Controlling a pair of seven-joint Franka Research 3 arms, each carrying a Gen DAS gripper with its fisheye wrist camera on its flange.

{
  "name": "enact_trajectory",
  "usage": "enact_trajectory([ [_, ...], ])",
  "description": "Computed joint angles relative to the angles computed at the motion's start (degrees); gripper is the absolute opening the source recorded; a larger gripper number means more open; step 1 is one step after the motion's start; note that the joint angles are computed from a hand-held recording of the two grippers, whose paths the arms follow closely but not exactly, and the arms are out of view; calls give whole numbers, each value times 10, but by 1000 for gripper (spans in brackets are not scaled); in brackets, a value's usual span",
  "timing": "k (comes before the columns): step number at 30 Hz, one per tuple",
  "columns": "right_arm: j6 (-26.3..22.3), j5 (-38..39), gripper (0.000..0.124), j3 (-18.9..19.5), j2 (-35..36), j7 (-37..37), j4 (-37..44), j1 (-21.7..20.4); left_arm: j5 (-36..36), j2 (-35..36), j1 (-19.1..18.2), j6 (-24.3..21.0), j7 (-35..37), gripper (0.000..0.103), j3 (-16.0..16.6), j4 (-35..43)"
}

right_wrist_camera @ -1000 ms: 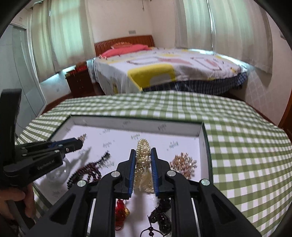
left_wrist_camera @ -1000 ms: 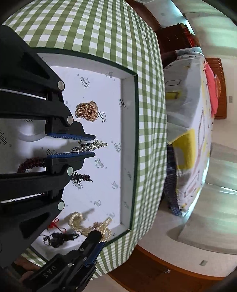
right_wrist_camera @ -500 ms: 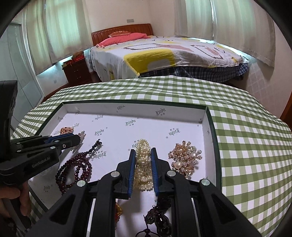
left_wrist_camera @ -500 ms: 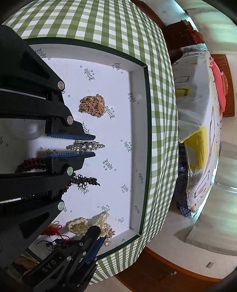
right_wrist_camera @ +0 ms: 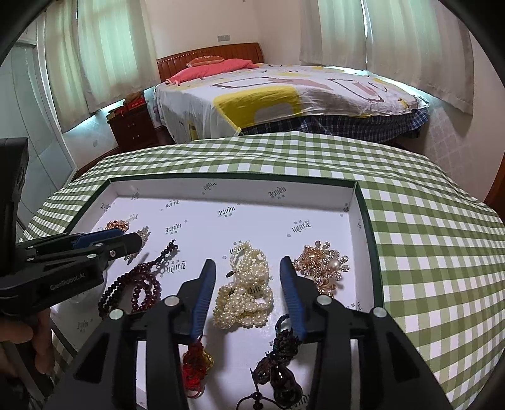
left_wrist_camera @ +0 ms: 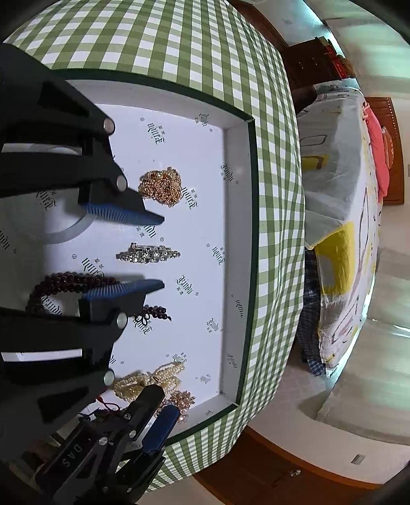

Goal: Organize jewelry
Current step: 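Open both grippers to release the pearls and brooch in the box, then lift both grippers out of the box back over the table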

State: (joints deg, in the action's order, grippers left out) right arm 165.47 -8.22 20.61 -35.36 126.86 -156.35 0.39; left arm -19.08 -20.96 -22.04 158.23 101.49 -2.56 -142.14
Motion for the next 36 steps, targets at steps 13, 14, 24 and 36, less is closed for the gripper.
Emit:
enact_trajectory([
  [13, -12, -3, 59, 19, -56, 17, -14, 0, 11, -83, -36, 71, 0, 58, 26, -63],
  [14, -14, -2, 59, 20, -61, 19, -16, 1, 16, -94, -39, 77, -4, 59, 28, -71],
  [24, -45, 7, 60, 30, -127, 38, -36, 21, 90, -184, -37, 87, -64, 64, 36, -131],
  [36, -101, 16, 61, 46, -200, 70, -58, 73, 133, -312, -33, 33, -112, 67, 54, -198],
])
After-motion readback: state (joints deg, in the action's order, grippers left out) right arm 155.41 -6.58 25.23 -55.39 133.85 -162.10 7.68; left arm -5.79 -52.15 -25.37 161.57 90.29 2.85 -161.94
